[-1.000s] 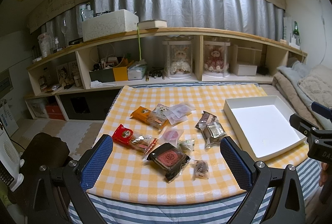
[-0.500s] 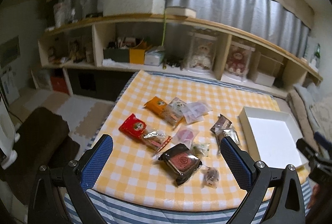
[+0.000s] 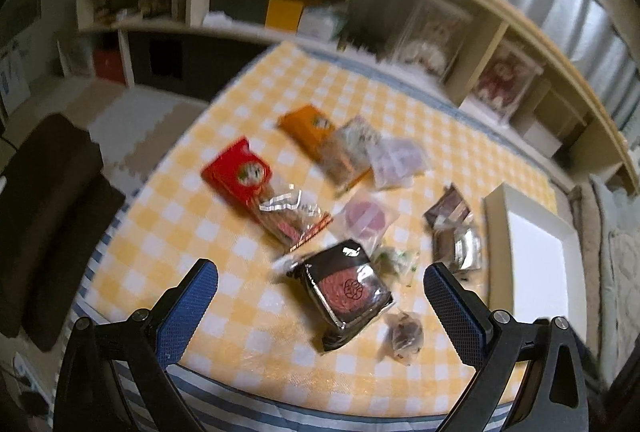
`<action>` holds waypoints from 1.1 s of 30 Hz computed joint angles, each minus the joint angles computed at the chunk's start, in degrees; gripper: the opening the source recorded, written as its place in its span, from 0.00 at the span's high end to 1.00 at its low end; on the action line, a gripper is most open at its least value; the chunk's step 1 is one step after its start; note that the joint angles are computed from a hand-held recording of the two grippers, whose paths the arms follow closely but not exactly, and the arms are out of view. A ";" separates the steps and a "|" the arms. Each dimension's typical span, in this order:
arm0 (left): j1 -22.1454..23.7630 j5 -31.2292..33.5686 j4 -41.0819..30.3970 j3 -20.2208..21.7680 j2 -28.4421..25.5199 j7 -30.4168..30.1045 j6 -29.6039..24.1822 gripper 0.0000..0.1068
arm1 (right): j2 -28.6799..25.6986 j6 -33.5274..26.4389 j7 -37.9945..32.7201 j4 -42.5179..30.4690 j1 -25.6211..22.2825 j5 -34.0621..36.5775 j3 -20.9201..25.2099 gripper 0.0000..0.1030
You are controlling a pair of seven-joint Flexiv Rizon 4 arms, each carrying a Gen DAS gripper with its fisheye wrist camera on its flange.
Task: Organize snacks
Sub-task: 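Grasp the black-and-red mooncake box with the left tool while the right tool grasps a small clear candy bag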
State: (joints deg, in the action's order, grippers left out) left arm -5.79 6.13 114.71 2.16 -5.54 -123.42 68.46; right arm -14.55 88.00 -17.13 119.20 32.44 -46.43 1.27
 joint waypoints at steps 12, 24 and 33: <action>-1.01 -3.06 -11.82 0.55 -13.04 4.91 -8.50 0.04 | -8.25 -10.66 -21.60 -8.75 -4.48 26.64 14.42 0.02; -2.96 -2.18 -18.60 1.99 -20.18 4.36 -14.04 0.04 | -12.00 -16.69 -33.30 -14.29 -5.00 39.04 17.91 0.06; -1.56 -5.06 -16.14 1.31 -17.43 3.64 -17.95 0.04 | -14.87 -20.52 -40.06 -19.05 -4.04 46.15 19.67 0.27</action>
